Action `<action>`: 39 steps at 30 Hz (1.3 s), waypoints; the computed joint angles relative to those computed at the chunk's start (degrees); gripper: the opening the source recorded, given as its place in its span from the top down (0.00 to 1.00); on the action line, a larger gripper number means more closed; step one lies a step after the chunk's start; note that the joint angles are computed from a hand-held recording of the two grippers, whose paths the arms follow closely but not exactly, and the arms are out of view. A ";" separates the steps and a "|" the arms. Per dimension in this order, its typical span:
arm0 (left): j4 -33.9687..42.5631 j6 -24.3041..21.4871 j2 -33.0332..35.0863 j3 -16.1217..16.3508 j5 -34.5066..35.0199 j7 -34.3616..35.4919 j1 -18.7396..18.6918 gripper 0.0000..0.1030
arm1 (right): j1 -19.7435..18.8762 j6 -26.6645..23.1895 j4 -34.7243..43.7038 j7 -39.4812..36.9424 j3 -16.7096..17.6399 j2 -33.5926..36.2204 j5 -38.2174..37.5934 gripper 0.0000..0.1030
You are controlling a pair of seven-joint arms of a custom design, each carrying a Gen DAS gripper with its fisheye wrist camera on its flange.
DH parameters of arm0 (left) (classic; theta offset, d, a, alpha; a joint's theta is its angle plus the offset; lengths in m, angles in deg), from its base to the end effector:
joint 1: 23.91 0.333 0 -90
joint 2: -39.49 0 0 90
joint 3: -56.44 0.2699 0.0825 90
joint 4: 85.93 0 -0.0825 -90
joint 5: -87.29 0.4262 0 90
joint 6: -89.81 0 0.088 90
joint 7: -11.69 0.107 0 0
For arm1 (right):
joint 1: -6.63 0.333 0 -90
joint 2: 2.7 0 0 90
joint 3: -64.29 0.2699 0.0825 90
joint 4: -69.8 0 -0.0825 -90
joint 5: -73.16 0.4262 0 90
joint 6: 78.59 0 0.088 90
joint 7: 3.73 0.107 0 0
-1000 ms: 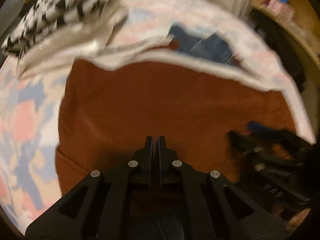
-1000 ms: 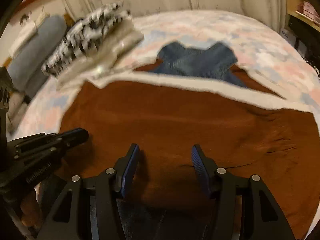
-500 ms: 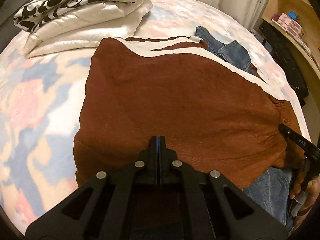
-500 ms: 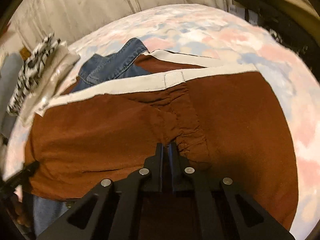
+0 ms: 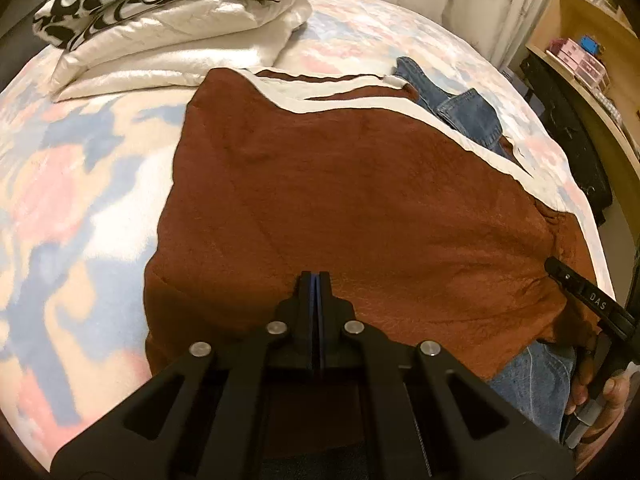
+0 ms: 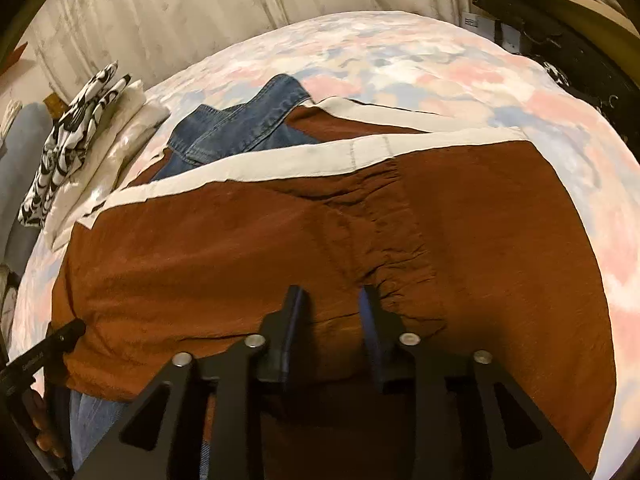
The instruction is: Fold large clothes
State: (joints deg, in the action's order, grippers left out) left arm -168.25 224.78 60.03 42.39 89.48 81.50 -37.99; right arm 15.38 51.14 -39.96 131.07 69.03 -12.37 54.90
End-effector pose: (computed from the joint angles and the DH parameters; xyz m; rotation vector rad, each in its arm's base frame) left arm 0.6608 -0.3235 0.5051 -1.9066 2.1452 -0.8107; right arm 0.5846 0.1345 0.5710 -1.4714 2.2291 -0.5971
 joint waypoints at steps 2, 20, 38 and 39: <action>1.34 -1.61 0.42 0.32 1.76 -0.29 -0.76 0.99 | 0.25 -1.39 1.18 -0.26 0.26 0.61 -0.26 0.65; -22.66 15.26 -27.15 0.46 46.49 -42.06 1.48 0.38 | -0.16 -0.12 -9.44 5.51 8.03 -19.12 0.03 0.55; -35.51 7.17 -45.58 3.52 10.19 -11.72 -0.92 0.37 | 1.43 -10.56 -11.68 2.59 13.42 -35.35 3.50 0.43; -36.80 6.27 -46.95 3.94 8.76 -10.26 -1.31 0.37 | 1.70 -11.76 -12.30 2.31 13.47 -36.83 4.06 0.41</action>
State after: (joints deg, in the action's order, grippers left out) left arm -205.05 231.06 13.08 46.32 98.23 71.25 -39.30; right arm 17.08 39.38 -52.26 133.39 82.49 -49.20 58.96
